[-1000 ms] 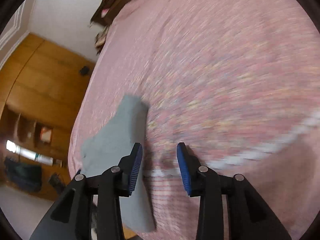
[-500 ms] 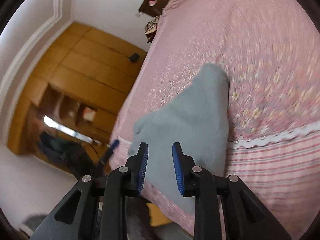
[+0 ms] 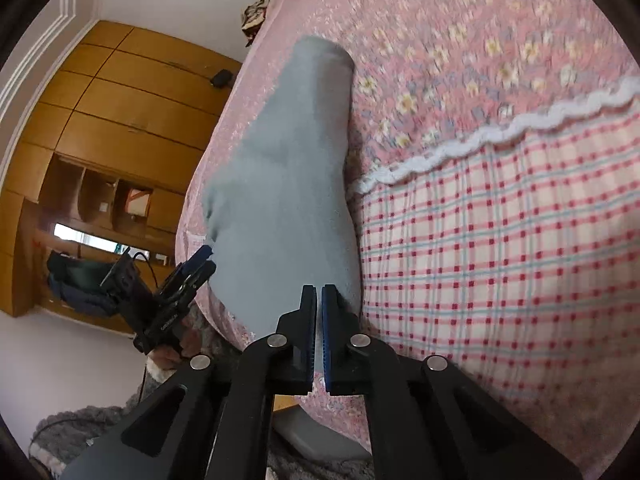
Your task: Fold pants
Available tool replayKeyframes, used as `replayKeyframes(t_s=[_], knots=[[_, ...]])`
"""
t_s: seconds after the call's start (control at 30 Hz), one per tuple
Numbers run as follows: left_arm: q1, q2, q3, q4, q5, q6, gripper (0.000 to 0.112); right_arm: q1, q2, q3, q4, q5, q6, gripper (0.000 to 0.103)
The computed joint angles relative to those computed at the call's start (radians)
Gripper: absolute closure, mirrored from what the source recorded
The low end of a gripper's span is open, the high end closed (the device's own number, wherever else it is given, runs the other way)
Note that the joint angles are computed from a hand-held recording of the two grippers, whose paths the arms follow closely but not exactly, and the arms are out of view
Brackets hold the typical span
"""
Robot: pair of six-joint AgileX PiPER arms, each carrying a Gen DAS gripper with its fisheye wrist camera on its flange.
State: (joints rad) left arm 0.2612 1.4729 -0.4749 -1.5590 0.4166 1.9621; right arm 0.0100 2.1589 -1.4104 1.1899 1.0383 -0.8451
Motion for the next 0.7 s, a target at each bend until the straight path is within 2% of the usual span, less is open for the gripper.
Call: replayKeyframes(t_s=[0.03,0.13,0.2,0.3,0.37,0.43,0.5,0.57,0.6,0.63,0.7], knots=[[-0.006,-0.016,-0.005,0.061,-0.005,-0.075,0.056,0.004,-0.002,-0.008,0.016,0.011,-0.007,0.098],[0.070,-0.059,-0.035,0.222,0.103,-0.238,0.055,0.026,-0.001,-0.051,0.025,0.035,0.001,0.098],[0.102,-0.099,-0.046,0.244,0.134,-0.283,0.048,0.042,0.015,-0.116,-0.007,0.044,0.051,0.097],[0.133,-0.108,-0.072,0.226,0.167,-0.276,0.046,0.055,0.047,-0.193,-0.031,0.077,0.082,0.097],[0.132,-0.083,-0.102,0.247,0.153,-0.300,0.044,0.092,0.077,-0.246,-0.103,0.069,0.146,0.094],[0.098,-0.038,-0.138,0.325,0.086,-0.393,0.044,0.128,0.113,-0.285,-0.238,0.054,0.238,0.095],[0.055,0.019,-0.162,0.463,0.011,-0.535,0.044,0.120,0.130,-0.290,-0.242,0.078,0.256,0.099],[0.055,0.051,-0.161,0.539,-0.019,-0.576,0.044,0.122,0.117,-0.337,-0.307,0.102,0.313,0.099],[0.075,0.060,-0.170,0.548,0.016,-0.573,0.044,0.135,0.107,-0.370,-0.353,0.089,0.341,0.099],[0.115,0.062,-0.200,0.583,0.092,-0.603,0.044,0.143,0.102,-0.400,-0.381,0.080,0.362,0.098],[0.171,0.058,-0.271,0.637,0.213,-0.664,0.044,0.139,0.128,-0.491,-0.356,0.095,0.386,0.094]])
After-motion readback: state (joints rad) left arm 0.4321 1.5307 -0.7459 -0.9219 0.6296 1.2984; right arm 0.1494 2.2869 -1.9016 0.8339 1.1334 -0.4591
